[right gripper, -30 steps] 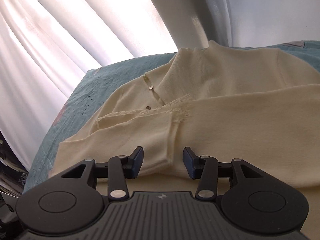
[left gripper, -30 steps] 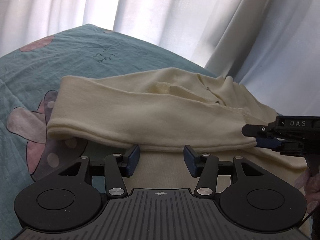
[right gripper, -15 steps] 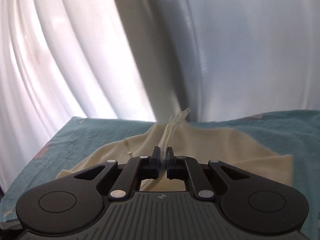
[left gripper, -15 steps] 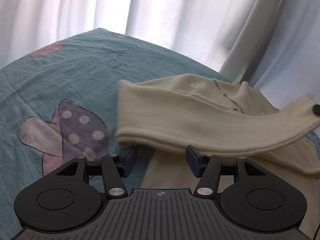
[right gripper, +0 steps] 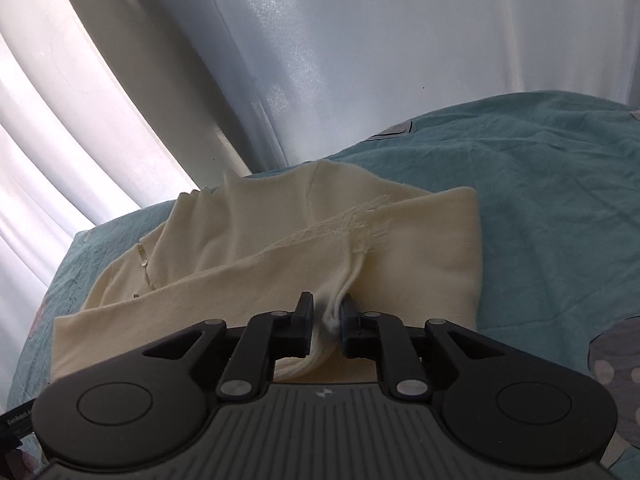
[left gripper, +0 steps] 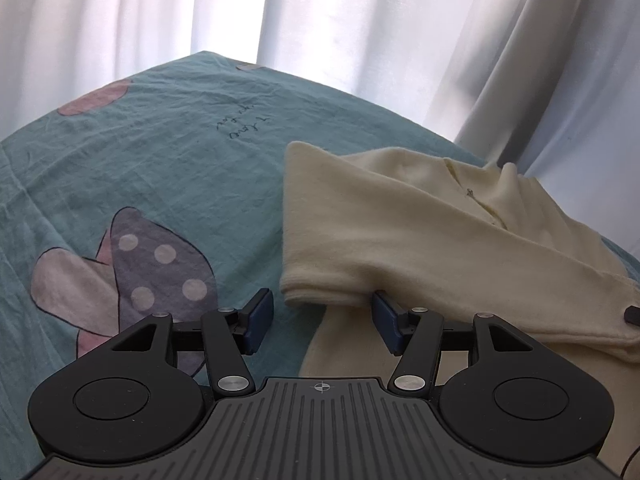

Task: Fold small clothes

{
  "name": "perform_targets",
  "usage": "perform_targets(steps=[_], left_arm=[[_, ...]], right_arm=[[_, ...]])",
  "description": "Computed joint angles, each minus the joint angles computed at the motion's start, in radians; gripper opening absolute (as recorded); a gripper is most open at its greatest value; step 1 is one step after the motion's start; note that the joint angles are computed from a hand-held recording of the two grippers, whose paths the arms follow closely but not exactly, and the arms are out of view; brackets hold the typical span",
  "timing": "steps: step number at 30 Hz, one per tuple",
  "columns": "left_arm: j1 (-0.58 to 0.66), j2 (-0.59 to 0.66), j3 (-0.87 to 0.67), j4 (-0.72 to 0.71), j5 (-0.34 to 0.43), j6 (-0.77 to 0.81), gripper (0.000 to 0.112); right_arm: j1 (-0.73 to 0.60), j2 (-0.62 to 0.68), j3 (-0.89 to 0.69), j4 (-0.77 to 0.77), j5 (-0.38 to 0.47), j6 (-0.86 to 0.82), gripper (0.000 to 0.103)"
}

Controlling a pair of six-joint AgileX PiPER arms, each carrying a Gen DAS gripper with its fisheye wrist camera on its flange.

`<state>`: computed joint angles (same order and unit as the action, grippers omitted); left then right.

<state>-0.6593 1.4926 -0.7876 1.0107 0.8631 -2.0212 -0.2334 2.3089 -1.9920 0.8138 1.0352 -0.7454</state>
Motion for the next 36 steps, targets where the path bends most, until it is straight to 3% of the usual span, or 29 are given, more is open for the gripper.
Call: perform_targets(steps=[3, 10, 12, 15, 19, 21, 23, 24, 26, 30, 32, 36], left_arm=[[0.01, -0.002, -0.005, -0.004, -0.006, -0.001, 0.061], [0.01, -0.014, -0.017, 0.009, 0.009, 0.008, 0.067], [0.014, -0.016, -0.016, 0.011, 0.013, 0.008, 0.068], [0.024, -0.02, -0.023, -0.008, 0.021, 0.022, 0.068], [0.025, -0.033, -0.05, -0.029, 0.049, 0.072, 0.068], [0.026, -0.034, -0.072, -0.024, 0.057, 0.099, 0.07], [0.029, -0.018, -0.102, -0.009, 0.047, 0.129, 0.071], [0.029, 0.001, -0.126, -0.001, 0.04, 0.146, 0.072], [0.033, 0.05, -0.178, 0.008, 0.015, 0.191, 0.073], [0.078, 0.174, -0.284, -0.025, -0.111, 0.314, 0.076], [0.103, 0.23, -0.329, -0.078, -0.147, 0.391, 0.075], [0.082, 0.303, -0.361, -0.001, -0.087, 0.387, 0.075]], right_arm=[[0.017, -0.009, 0.011, -0.011, -0.029, -0.016, 0.006], [0.032, -0.227, 0.33, 0.119, -0.386, -0.374, 0.006], [0.027, -0.22, 0.323, 0.078, -0.42, -0.344, 0.006], [0.01, -0.161, 0.246, -0.04, -0.385, -0.216, 0.006], [0.006, -0.156, 0.268, -0.064, -0.421, -0.222, 0.006], [0.024, -0.174, 0.297, -0.114, -0.48, -0.166, 0.01], [0.042, -0.223, 0.375, -0.05, -0.589, -0.216, 0.013], [0.044, -0.244, 0.4, 0.033, -0.596, -0.289, 0.013], [0.05, -0.25, 0.395, 0.119, -0.498, -0.381, 0.014], [0.128, -0.216, 0.363, 0.08, -0.301, -0.465, 0.014], [0.166, -0.209, 0.38, 0.098, -0.3, -0.515, 0.014], [0.199, -0.185, 0.383, 0.092, -0.358, -0.524, 0.014]])
